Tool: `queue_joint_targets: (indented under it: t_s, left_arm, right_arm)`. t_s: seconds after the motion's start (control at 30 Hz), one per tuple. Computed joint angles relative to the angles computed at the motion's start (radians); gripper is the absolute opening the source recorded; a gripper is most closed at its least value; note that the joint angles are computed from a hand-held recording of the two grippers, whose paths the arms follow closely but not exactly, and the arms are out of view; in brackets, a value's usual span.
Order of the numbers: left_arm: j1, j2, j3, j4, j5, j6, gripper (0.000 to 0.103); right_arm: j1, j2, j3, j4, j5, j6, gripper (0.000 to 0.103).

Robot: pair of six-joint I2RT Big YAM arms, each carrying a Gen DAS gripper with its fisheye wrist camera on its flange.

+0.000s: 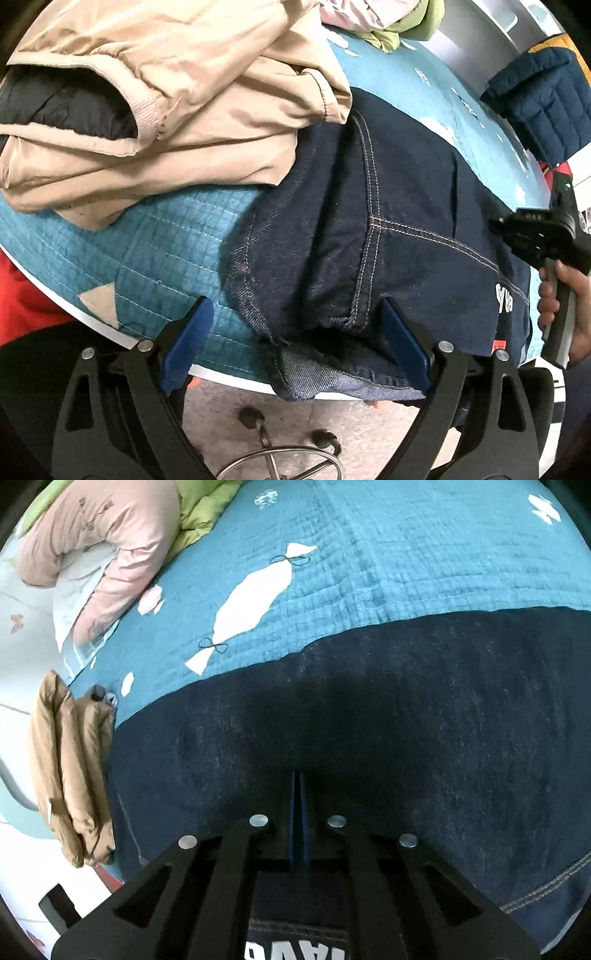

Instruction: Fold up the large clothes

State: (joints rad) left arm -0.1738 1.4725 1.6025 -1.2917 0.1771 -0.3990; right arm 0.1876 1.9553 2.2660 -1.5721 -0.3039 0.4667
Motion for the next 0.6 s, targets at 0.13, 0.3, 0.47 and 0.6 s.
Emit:
queue_joint_targets:
  t_s: [0.13,0.3,0.47,0.6]
  left_arm:
    - [0.029,-0.007,-0.014,0.020,0.046,-0.013,0.091]
    - [0.032,-0.010,-0.047,0.048,0.069,-0.019,0.091]
    - [0.026,0.010,-0.033,0.044,0.072,-0.020,0.094]
    - [0.017,0.014,-0.034,0.072,0.057,-0.029,0.093]
  right_arm:
    - [0.023,-0.164,-0.204,0.033,-0.006,0.018,0.005]
    - [0.039,-0.326,-0.424,0.091,-0.024,0.059,0.005]
    - [0.069,-0.343,-0.494,0.174,0.050,0.041,0.001]
    - [0.053,-0.357,-0.507,0.187,0.016,0.056,0.001]
